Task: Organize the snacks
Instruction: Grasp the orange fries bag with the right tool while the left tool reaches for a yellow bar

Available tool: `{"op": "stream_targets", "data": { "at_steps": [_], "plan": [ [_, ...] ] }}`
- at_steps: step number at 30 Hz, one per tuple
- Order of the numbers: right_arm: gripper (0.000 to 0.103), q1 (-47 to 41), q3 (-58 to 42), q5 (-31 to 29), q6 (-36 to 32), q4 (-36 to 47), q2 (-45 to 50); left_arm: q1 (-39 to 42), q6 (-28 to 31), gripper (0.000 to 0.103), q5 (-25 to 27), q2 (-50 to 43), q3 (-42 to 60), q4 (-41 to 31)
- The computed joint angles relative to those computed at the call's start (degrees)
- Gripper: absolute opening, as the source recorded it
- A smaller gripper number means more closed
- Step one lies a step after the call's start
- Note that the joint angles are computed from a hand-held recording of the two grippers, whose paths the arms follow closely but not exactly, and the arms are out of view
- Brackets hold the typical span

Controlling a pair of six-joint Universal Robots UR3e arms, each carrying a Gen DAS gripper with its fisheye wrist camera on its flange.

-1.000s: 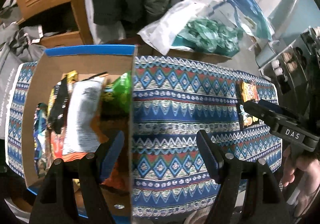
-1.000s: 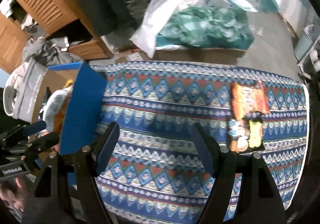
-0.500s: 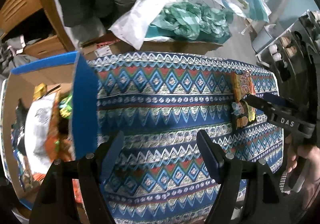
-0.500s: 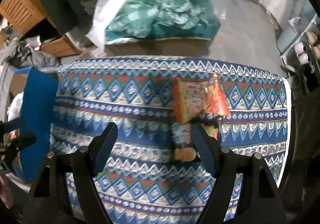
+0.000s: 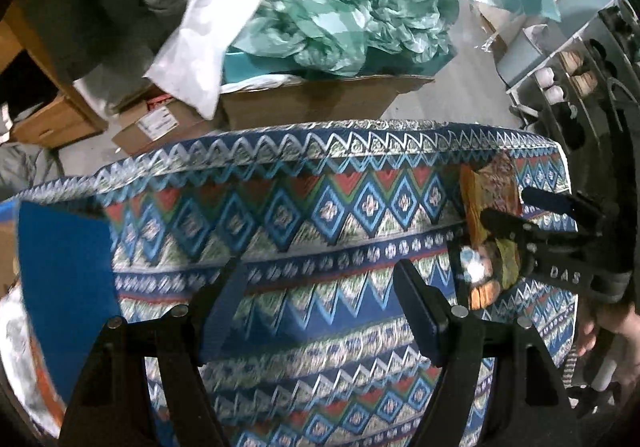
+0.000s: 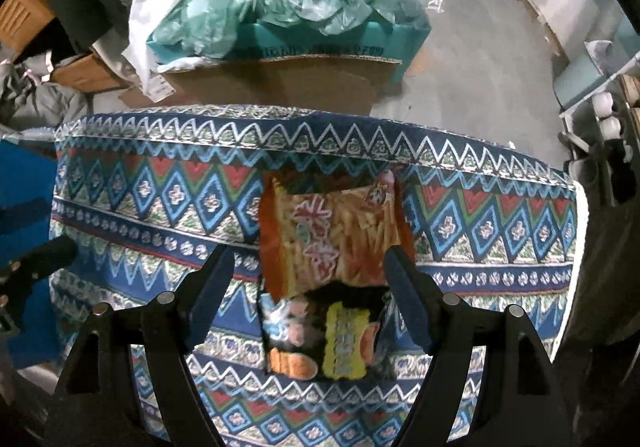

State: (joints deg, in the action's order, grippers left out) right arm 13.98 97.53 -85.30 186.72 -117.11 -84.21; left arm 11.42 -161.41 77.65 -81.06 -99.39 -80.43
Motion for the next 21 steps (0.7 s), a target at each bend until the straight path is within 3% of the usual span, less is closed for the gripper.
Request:
{"op": "stream_targets", "data": {
  "at_steps": [6,17,21],
  "plan": [
    [0.078,-2.08,2.47,1.14,-1.13,-3.16,2.31,-2.69,-3.35,0.077,-1.56,-5.81,0.36,3.31],
    [0.081,-1.48,3.35,0.37,-0.81,-7.11,4.38,-4.73,-6.04,0.077,-2.41,-8.11,-0.35,4.83],
    [0.062,-0.52,4.4,-2.23,0.31,-8.17,3.07,-5.25,-6.09,0.077,-2.57,-7.65,0.03,4.12]
  ]
}}
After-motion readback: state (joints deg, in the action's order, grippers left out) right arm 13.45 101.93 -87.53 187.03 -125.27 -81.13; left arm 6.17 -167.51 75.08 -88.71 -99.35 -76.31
